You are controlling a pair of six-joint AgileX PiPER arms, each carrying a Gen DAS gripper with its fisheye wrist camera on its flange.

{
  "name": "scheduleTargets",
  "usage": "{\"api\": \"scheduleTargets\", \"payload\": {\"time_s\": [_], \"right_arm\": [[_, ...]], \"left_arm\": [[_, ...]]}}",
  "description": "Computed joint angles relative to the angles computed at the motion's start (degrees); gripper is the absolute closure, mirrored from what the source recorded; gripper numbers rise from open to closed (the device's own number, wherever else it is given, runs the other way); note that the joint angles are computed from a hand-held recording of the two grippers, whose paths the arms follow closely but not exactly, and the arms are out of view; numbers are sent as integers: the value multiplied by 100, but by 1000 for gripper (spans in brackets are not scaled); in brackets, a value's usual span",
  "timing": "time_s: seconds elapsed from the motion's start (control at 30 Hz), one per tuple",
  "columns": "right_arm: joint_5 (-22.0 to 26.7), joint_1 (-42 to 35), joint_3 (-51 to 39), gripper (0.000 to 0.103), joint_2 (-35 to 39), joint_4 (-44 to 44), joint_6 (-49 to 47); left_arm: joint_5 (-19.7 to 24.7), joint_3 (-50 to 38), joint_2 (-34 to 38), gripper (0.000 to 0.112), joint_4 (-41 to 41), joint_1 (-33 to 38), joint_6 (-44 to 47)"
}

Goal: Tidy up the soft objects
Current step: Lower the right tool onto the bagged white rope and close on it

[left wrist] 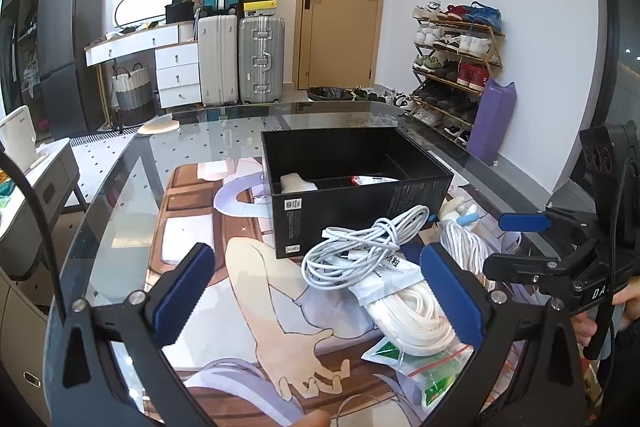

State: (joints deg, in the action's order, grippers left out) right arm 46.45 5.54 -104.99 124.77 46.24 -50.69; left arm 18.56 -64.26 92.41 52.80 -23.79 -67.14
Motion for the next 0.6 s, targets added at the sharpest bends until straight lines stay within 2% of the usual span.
{"api": "scheduleTargets", "payload": {"time_s": [0.13,0.3,0.37,0.53,0.57,0.6], "right_arm": [[-325,79,134,1,-103,-231,161],[-403,37,7,1,-38,-344,443],[-251,-29,-178,1,70,-313,528],[18,-290,-237,1,163,391,321],[81,-319,-274,3,191,438,358],[145,-336,-314,9,226,483,384]], "left_arm": [[-74,57,-4,9,58,31,-128],[-87,79,12,9,202,9,-259],[-74,65,29,9,190,-3,-236],[-117,79,17,9,83,10,-114],[-130,84,13,9,59,16,-85],[-132,80,11,9,37,17,-58]]}}
